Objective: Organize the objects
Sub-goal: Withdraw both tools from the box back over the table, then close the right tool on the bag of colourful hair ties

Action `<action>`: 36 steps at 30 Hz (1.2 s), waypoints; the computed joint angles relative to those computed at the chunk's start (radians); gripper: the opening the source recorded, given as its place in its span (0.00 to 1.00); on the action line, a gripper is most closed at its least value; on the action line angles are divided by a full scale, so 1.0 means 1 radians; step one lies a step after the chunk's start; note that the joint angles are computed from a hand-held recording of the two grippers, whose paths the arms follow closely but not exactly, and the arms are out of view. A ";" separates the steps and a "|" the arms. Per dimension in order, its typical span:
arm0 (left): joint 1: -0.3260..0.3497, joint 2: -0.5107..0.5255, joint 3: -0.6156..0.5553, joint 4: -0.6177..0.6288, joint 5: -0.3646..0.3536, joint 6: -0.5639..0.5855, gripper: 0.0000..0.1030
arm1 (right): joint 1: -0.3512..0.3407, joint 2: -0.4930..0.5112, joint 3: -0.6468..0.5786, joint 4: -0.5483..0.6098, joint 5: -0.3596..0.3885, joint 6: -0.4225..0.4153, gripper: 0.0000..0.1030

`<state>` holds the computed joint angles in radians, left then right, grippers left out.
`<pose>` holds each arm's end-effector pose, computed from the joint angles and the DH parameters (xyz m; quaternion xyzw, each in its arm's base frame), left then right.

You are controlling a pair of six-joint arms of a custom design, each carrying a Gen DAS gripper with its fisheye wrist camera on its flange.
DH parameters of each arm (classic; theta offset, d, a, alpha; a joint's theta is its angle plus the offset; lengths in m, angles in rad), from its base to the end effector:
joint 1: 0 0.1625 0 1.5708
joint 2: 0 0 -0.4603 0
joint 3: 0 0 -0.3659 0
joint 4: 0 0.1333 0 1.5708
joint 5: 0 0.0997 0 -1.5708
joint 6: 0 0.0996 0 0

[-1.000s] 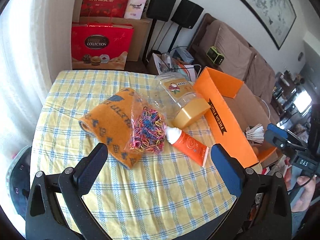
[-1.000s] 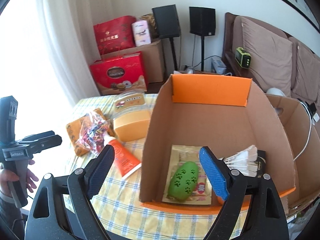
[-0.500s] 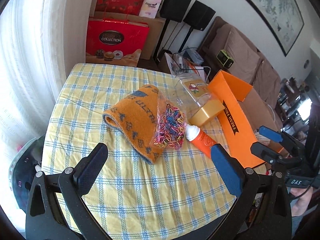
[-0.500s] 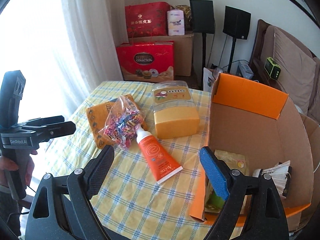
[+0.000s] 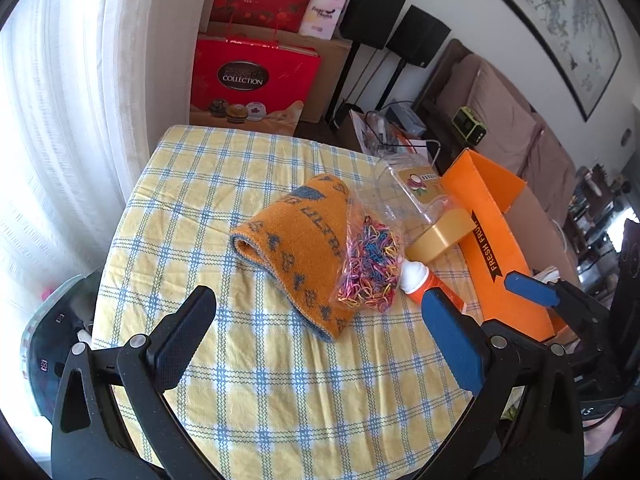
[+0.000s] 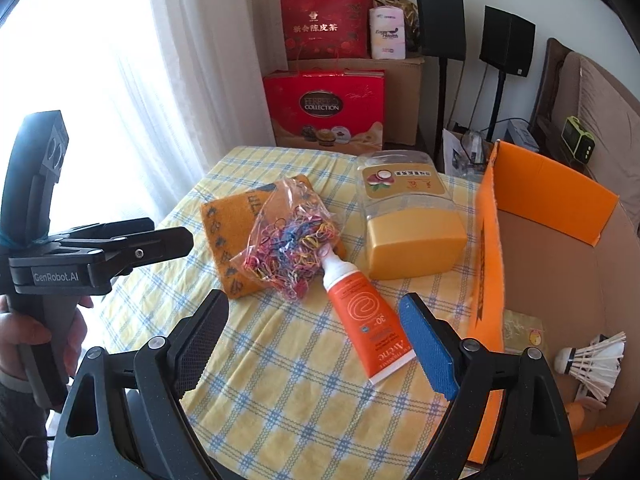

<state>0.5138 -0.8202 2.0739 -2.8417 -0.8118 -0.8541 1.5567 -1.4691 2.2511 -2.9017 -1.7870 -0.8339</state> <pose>-0.3615 -0.4358 0.0809 0.0909 0.9244 -0.3071 0.2073 0.1057 -0.4437 0.3316 0.3545 -0.8893 0.2029 0.2055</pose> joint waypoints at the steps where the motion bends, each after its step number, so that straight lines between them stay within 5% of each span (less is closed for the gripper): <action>1: 0.000 -0.002 -0.001 0.011 0.008 -0.005 1.00 | 0.003 0.010 -0.003 -0.001 0.003 0.004 0.86; 8: -0.004 -0.025 0.022 0.065 0.080 -0.053 1.00 | 0.015 0.111 -0.035 -0.031 0.012 0.041 0.79; 12: 0.000 -0.041 0.041 0.066 0.078 -0.064 1.00 | 0.020 0.178 -0.048 -0.078 -0.015 0.055 0.68; 23: 0.016 -0.048 0.075 0.037 0.058 -0.076 1.00 | 0.035 0.264 -0.029 -0.221 -0.077 0.033 0.61; 27: 0.016 -0.037 0.073 0.020 0.046 -0.066 1.00 | 0.055 0.296 -0.010 -0.305 -0.129 -0.015 0.29; 31: 0.011 -0.030 0.068 0.020 0.039 -0.058 1.00 | 0.049 0.290 -0.008 -0.284 -0.106 -0.025 0.10; 36: 0.008 -0.028 0.065 0.023 0.036 -0.060 1.00 | 0.043 0.247 -0.007 -0.238 -0.077 -0.027 0.04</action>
